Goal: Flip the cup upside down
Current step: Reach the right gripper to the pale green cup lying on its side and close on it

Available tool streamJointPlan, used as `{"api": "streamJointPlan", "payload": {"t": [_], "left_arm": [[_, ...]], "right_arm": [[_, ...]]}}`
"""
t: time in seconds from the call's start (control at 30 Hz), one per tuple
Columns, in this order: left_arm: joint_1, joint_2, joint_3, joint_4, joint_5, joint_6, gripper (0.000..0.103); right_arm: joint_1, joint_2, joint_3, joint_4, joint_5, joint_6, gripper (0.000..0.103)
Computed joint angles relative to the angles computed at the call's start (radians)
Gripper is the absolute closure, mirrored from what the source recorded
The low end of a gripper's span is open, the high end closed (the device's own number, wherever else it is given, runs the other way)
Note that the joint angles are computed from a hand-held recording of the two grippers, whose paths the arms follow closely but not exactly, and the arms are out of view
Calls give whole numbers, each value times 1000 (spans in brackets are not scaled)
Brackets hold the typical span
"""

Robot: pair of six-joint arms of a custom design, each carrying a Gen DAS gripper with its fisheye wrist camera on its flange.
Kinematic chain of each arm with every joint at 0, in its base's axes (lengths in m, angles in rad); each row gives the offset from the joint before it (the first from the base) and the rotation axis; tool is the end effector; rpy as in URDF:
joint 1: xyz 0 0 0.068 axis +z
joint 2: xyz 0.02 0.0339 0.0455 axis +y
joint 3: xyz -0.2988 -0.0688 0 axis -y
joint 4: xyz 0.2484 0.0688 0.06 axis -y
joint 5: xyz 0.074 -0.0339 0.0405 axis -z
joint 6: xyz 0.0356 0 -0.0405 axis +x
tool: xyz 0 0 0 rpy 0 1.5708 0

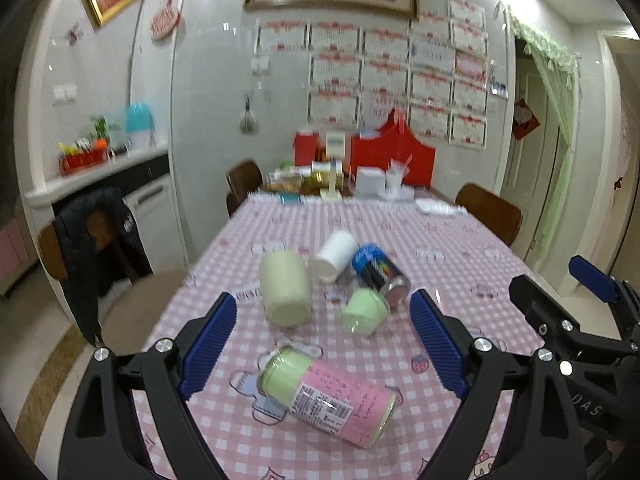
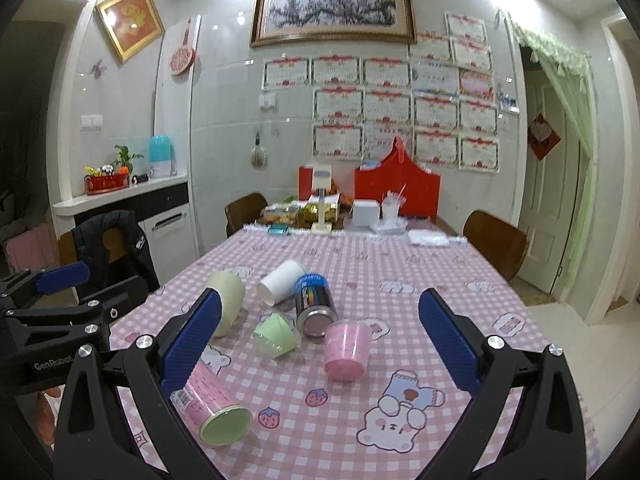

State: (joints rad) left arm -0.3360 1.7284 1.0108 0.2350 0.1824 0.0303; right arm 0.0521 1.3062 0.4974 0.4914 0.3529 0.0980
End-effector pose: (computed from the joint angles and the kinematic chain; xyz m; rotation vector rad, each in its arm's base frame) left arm 0.3661 -0.1347 0.2399 0.4879 2.0074 -0.3765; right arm 0.2591 0.0012 0.2301 0.2826 1.8529 -0.2296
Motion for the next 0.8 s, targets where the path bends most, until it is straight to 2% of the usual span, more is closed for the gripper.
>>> {"api": "streamJointPlan", "payload": {"t": [0.23,0.37,0.57,0.8], "left_arm": [[6,216,250,-184,33,-1,16],[-11,329,401,-284,21,0,16],[-23,513,695,-509,46,30,16],[-5,647,917,-629,19,-12,16]], "right_arm": [[-72,164,103,-13,-90,-2,8],[-126,259,185,-44,-152,-5,8],[-202,377,304,-121,-233,8,8],[-190,489,471,-216,-252,-32,8]]}}
